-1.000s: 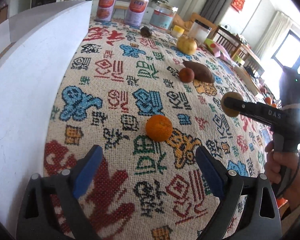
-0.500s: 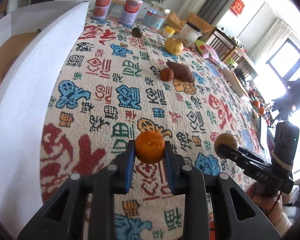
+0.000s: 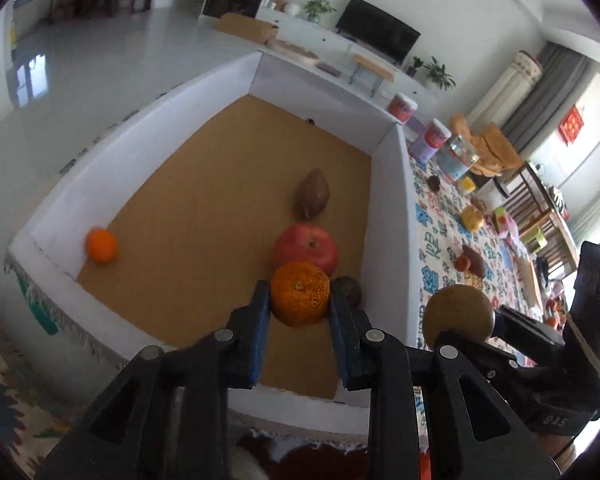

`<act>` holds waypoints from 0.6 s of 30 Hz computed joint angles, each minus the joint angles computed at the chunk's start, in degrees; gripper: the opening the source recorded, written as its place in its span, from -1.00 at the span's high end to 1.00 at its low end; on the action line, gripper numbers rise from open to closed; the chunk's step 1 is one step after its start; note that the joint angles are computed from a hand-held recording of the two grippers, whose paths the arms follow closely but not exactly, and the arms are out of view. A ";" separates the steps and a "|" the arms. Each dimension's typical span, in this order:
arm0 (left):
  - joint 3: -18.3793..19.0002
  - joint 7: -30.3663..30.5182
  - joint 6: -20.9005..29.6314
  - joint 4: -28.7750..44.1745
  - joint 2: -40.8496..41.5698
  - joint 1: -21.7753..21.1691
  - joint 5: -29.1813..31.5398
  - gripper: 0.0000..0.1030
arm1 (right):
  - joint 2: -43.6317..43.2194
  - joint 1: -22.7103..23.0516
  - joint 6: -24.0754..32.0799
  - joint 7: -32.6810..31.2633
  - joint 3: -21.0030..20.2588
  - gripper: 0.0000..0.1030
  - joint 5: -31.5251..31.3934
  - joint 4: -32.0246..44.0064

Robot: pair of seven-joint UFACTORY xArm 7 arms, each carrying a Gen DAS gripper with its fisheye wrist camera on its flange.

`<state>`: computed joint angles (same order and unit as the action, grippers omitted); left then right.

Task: Organize fruits
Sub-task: 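Carry the pear and mandarin over the white box and open both tools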

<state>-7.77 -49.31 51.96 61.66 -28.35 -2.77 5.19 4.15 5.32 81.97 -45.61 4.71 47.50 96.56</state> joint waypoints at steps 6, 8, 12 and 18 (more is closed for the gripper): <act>-1.17 -2.25 1.37 -1.72 1.49 1.42 3.67 -0.08 | 0.03 5.35 -2.98 2.24 2.99 -0.12 -9.37 -2.80; -2.39 -5.24 -0.20 -2.14 0.26 2.30 5.98 -0.57 | -1.22 5.42 -5.01 1.56 2.56 -0.63 -8.61 -4.36; -5.18 -7.69 -3.23 -0.68 0.23 2.20 9.97 -0.68 | -5.09 3.01 -8.97 -3.72 -0.51 -0.83 -2.37 -7.62; -7.61 0.14 -8.82 6.36 8.42 -5.80 8.87 -0.79 | -6.65 -2.80 -21.63 -6.37 -6.01 -1.00 -1.76 -14.53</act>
<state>-15.38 -49.17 43.13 68.02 -19.93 -8.57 14.06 -2.51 2.52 60.33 -51.98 -1.29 45.74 82.03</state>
